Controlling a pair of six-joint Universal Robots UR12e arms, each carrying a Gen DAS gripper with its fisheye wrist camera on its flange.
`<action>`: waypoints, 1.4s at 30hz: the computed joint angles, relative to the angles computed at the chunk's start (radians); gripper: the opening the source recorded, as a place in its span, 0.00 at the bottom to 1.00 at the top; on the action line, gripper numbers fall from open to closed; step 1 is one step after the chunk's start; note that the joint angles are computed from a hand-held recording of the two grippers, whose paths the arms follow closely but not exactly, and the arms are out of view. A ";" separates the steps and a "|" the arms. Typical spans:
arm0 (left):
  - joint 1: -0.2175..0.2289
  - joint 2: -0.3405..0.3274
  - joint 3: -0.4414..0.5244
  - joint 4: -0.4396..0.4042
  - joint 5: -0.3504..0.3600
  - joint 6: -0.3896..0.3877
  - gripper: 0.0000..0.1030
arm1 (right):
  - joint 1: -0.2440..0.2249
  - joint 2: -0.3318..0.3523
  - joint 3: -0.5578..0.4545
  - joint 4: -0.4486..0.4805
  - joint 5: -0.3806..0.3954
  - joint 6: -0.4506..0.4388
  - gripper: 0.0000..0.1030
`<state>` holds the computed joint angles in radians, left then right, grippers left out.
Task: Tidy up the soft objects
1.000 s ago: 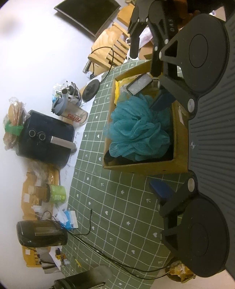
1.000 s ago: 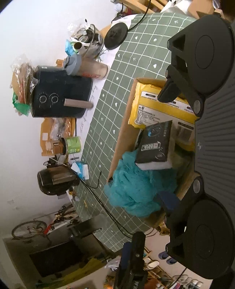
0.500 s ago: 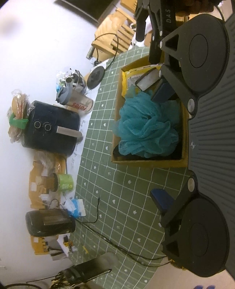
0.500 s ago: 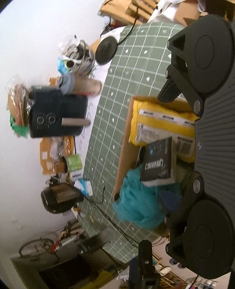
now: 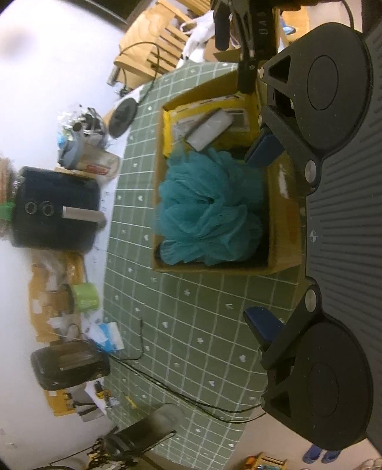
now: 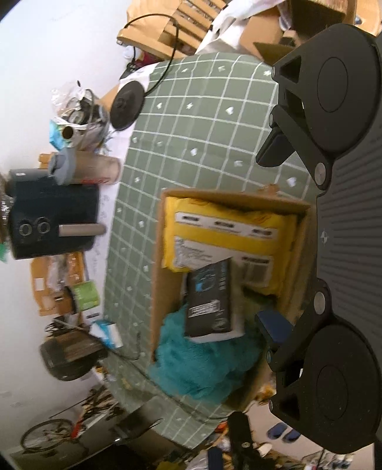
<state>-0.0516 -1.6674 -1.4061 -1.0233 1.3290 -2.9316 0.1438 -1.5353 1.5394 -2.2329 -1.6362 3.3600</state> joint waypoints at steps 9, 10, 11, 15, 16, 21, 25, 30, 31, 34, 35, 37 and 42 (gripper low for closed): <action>-0.014 -0.012 0.022 -0.108 0.034 0.012 1.00 | 0.008 0.000 -0.010 0.126 -0.016 -0.016 1.00; -0.014 -0.013 0.024 -0.119 0.032 0.014 1.00 | 0.008 0.000 -0.012 0.135 -0.016 -0.017 1.00; -0.015 -0.014 0.026 -0.130 0.031 0.016 1.00 | 0.009 0.001 -0.013 0.143 -0.017 -0.018 1.00; -0.018 -0.019 0.035 -0.167 0.034 0.021 1.00 | 0.011 0.002 -0.015 0.161 -0.013 -0.018 1.00; -0.018 -0.019 0.035 -0.173 0.035 0.023 1.00 | 0.011 0.002 -0.015 0.163 -0.010 -0.020 1.00; -0.017 -0.018 0.036 -0.186 0.031 0.029 1.00 | 0.012 -0.004 -0.001 0.122 0.002 -0.027 1.00; -0.011 -0.018 0.037 -0.187 0.024 0.023 1.00 | 0.014 -0.008 0.025 -0.008 0.012 -0.101 1.00; 0.000 -0.019 0.038 -0.185 0.015 0.010 1.00 | 0.039 0.014 0.050 -0.185 -0.042 -0.307 0.91; 0.002 -0.019 0.038 -0.183 0.013 0.006 1.00 | 0.043 0.021 0.051 -0.209 -0.050 -0.345 0.86; 0.010 -0.017 0.036 -0.177 0.002 -0.003 1.00 | 0.052 0.042 0.056 -0.276 -0.070 -0.458 0.76; 0.014 -0.016 0.034 -0.175 -0.003 -0.005 1.00 | 0.054 0.048 0.060 -0.299 -0.069 -0.492 0.74; 0.020 -0.015 0.031 -0.171 -0.015 -0.007 1.00 | 0.056 0.058 0.068 -0.338 -0.066 -0.562 0.59; 0.034 -0.007 0.018 -0.146 -0.062 -0.002 1.00 | 0.042 0.063 0.056 -0.343 -0.007 -0.570 0.26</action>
